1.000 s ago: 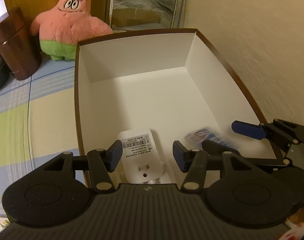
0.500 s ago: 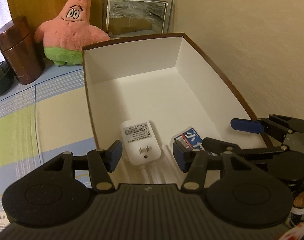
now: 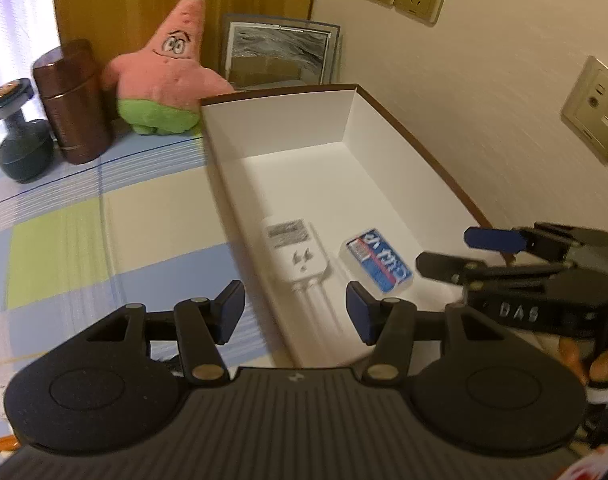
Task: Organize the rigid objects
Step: 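Withdraw both open tools from the brown box back over the table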
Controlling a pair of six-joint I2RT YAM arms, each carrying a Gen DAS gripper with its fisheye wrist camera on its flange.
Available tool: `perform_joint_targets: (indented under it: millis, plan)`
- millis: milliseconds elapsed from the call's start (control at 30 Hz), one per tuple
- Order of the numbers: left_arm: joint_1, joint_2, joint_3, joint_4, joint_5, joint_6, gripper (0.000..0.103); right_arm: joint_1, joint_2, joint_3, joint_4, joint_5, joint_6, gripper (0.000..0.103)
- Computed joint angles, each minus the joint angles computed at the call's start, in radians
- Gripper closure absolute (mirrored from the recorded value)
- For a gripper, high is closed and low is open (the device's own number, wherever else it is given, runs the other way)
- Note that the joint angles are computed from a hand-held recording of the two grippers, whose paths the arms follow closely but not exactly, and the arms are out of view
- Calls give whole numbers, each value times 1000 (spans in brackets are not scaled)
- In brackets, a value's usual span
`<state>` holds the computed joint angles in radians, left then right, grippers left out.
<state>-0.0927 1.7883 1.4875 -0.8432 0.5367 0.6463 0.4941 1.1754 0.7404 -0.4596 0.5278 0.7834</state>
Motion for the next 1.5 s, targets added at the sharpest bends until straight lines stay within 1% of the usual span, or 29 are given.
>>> perform_joint_targets:
  millis: [167, 333, 467, 700, 867, 1133, 1300, 1433, 1500]
  plan:
    - [123, -32, -7, -61, 45, 108, 50, 130, 15, 33, -36, 74, 118, 41]
    - [246, -30, 15, -131, 89, 214, 47, 239, 71, 86, -60, 121, 210, 41]
    - [327, -23, 21, -156, 99, 273, 47, 298, 111, 108, -42, 124, 246, 41]
    - [428, -12, 4, -166, 92, 343, 47, 355, 202, 148, 30, 79, 252, 41]
    - [483, 12, -1, -167, 77, 379, 47, 372, 278, 186, 72, 35, 240, 41]
    - [562, 2, -71, -74, 44, 412, 47, 390, 414, 251, 141, -32, 209, 41]
    - [601, 55, -38, -77, 5, 380, 47, 394, 517, 296, 178, -80, 190, 41]
    - [629, 69, -39, -34, -22, 375, 47, 392, 581, 328, 198, -117, 179, 41]
    - [637, 85, -30, -29, -40, 374, 47, 392, 605, 347, 197, -126, 178, 41]
